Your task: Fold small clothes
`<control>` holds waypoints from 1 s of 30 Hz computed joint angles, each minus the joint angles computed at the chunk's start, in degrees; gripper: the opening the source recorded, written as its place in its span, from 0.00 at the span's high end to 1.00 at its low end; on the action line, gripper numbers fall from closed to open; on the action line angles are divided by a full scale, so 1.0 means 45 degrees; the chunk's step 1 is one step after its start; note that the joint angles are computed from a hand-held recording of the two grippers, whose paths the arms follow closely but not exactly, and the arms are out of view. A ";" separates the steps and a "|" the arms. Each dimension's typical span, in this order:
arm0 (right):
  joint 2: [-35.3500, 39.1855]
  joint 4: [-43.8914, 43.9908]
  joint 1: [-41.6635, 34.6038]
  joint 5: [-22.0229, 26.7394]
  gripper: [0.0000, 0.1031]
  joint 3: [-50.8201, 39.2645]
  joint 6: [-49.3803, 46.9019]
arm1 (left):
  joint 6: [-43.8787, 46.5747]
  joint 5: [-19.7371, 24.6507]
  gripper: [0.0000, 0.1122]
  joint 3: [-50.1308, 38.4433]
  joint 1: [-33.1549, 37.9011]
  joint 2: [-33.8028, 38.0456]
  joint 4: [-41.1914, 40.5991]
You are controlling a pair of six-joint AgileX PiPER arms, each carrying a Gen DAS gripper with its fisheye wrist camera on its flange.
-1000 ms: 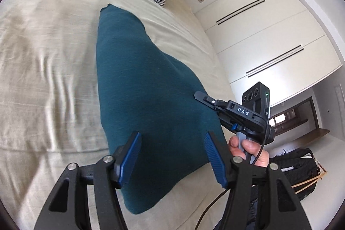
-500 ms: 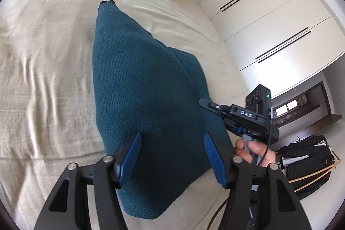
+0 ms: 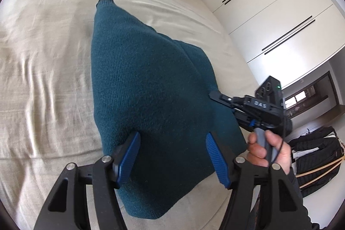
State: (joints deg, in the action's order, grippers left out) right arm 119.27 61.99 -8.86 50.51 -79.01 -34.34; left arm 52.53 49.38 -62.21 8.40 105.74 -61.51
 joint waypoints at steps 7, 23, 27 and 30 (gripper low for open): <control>-0.3105 -0.0308 -0.0140 -0.1374 0.81 0.2457 -0.0408 | 0.0398 -0.1628 0.41 0.0737 -0.0743 -0.1449 0.0315; -0.3020 0.1003 -0.0792 -0.0317 0.80 0.3468 -0.2838 | 0.1117 -0.0858 0.42 0.0612 0.0257 -0.0895 -0.0050; -0.3421 0.0877 -0.1076 -0.1149 0.36 0.3062 -0.2323 | 0.0570 -0.0506 0.35 -0.0215 0.0994 -0.0429 -0.0251; -0.2898 0.0704 -0.1033 -0.0730 0.34 0.2075 -0.2158 | -0.0797 -0.0497 0.33 -0.1268 0.0837 0.0636 0.0915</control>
State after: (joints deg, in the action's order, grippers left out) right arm 106.23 65.16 -13.51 47.23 -69.68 -44.05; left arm 48.95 47.14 -67.92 12.16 108.60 -57.39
